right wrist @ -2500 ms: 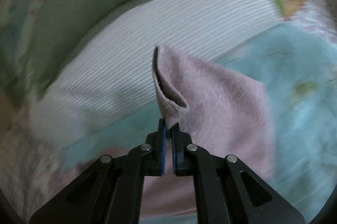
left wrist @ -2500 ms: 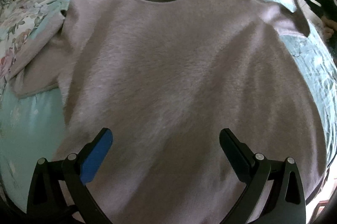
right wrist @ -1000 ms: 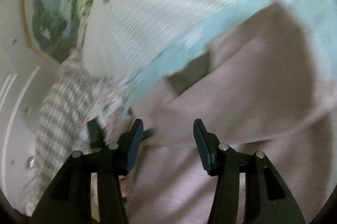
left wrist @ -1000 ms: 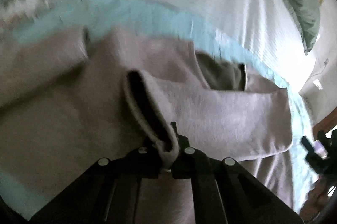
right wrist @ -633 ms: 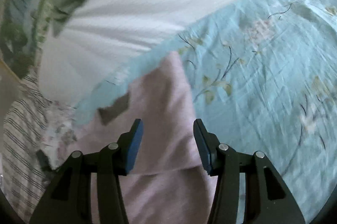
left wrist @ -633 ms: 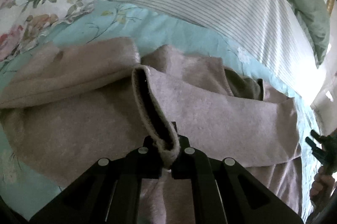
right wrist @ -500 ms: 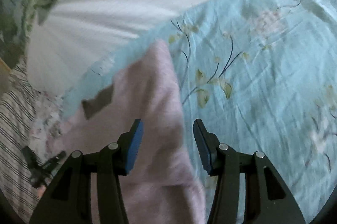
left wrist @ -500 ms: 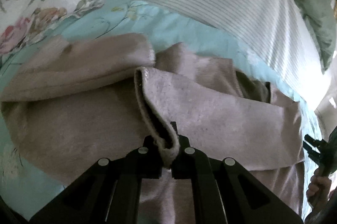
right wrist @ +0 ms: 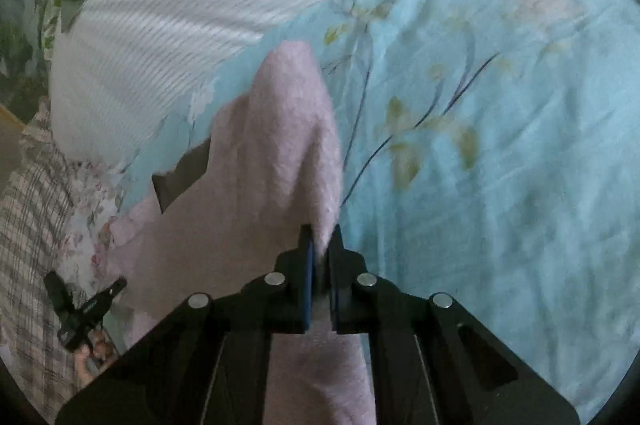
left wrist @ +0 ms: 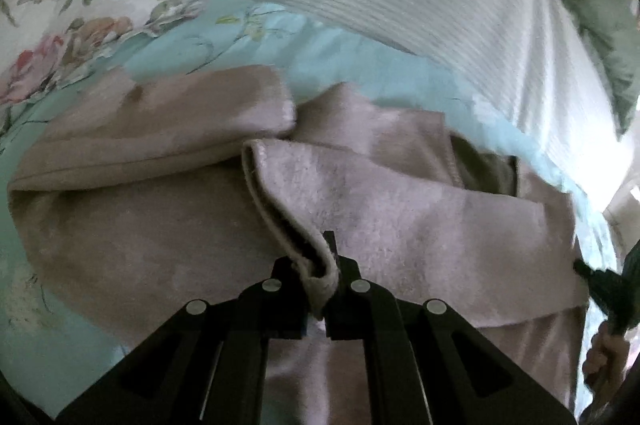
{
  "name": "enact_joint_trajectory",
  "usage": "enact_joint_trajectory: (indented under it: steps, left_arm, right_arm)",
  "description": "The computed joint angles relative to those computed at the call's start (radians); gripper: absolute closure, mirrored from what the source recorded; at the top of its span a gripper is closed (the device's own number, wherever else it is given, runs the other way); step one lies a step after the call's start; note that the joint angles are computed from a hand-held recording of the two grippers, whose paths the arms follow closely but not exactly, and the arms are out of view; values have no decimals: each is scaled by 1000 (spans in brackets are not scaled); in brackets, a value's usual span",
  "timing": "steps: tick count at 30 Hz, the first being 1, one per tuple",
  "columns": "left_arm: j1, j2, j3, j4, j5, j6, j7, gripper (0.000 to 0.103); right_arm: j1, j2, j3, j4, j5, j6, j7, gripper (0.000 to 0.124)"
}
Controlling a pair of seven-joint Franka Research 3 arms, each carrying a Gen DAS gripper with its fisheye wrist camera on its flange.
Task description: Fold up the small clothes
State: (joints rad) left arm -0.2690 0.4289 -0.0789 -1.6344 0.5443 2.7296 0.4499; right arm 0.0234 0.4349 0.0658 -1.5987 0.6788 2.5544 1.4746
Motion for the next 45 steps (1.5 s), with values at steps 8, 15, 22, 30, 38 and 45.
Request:
enact_joint_trajectory:
  steps: [8,15,22,30,38,45]
  left_arm:
    - [-11,56,-12,58,-21,-37,49,99]
    - [2,54,-19,41,-55,-11,101,99]
    - [-12,-113,44,-177,42,77,12,88]
    - [-35,-138,61,-95,378,-208,-92,20]
    - [-27,88,42,189,346,-440,117,37]
    - [74,-51,20,13,144,-95,52,99]
  right_arm:
    - [46,-29,-73,0,-217,-2,117,119]
    - [59,-74,-7,-41,-204,54,31,80]
    - [80,-52,-49,-46,-262,-15,167,77]
    - [53,-225,48,-203,98,21,-145,66]
    - [125,-243,35,-216,241,-18,-181,66]
    - [138,-260,25,-239,253,-20,-212,66]
